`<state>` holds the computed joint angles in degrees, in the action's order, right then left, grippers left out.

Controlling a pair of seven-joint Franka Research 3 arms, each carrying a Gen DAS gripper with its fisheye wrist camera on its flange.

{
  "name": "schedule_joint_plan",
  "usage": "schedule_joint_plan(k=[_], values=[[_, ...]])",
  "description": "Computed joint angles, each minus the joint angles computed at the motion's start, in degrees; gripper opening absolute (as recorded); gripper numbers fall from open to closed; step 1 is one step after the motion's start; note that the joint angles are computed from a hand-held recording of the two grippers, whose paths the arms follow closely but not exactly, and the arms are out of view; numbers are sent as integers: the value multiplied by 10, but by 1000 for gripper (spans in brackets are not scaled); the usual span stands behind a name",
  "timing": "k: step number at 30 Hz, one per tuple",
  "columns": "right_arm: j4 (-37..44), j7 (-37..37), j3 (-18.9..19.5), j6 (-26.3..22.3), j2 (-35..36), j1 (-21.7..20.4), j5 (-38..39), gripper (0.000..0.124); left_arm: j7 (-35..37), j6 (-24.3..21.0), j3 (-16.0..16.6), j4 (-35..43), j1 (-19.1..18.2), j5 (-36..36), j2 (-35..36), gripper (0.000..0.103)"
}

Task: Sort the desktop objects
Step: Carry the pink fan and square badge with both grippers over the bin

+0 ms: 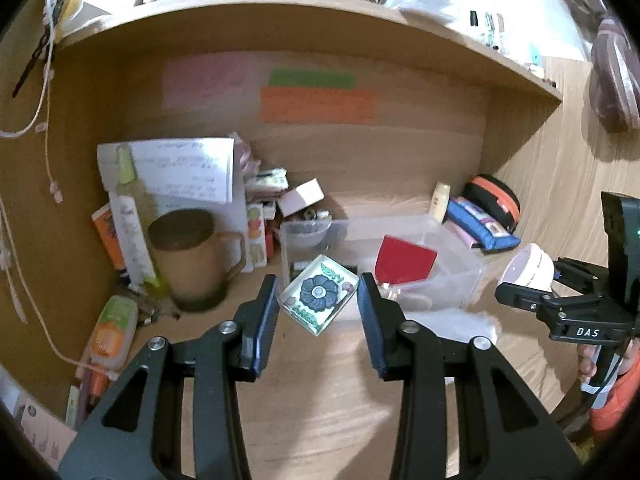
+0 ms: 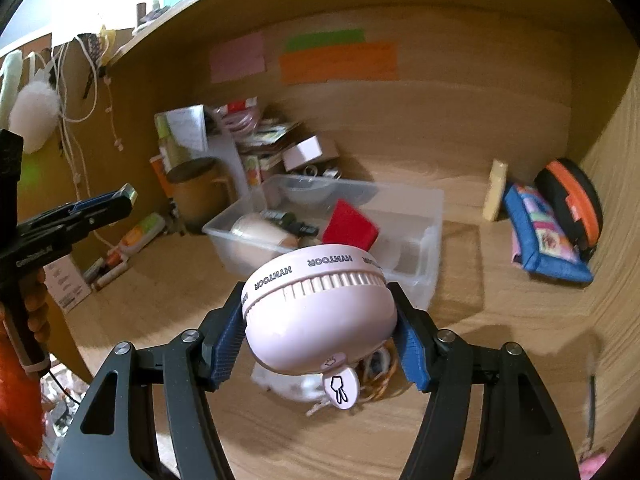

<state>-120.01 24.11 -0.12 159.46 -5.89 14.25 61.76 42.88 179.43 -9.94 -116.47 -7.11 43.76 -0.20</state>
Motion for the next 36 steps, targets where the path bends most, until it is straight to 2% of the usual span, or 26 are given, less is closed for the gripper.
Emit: schedule_joint_plan(k=[5, 7, 14, 18, 27, 36], values=[[33, -13, -3, 4, 19, -7, 7, 63, 39, 0, -1, 33, -9, -40, 24, 39], [48, -18, -2, 0, 30, -12, 8, 63, 82, -1, -7, 48, -11, -85, 37, 39], [116, -7, 10, -7, 84, -35, -15, 63, 167, -23, -13, 118, -22, -180, 91, 39], [162, 18, 21, -11, 123, -46, -47, 63, 202, -52, -15, 170, -30, -208, 129, 39], [268, 117, 39, -27, 212, -70, -157, 63, 315, -147, -50, 309, -22, -308, 239, 39], [358, 205, 45, -60, 285, -72, -269, 63, 373, -234, -46, 439, -44, -351, 330, 39]])
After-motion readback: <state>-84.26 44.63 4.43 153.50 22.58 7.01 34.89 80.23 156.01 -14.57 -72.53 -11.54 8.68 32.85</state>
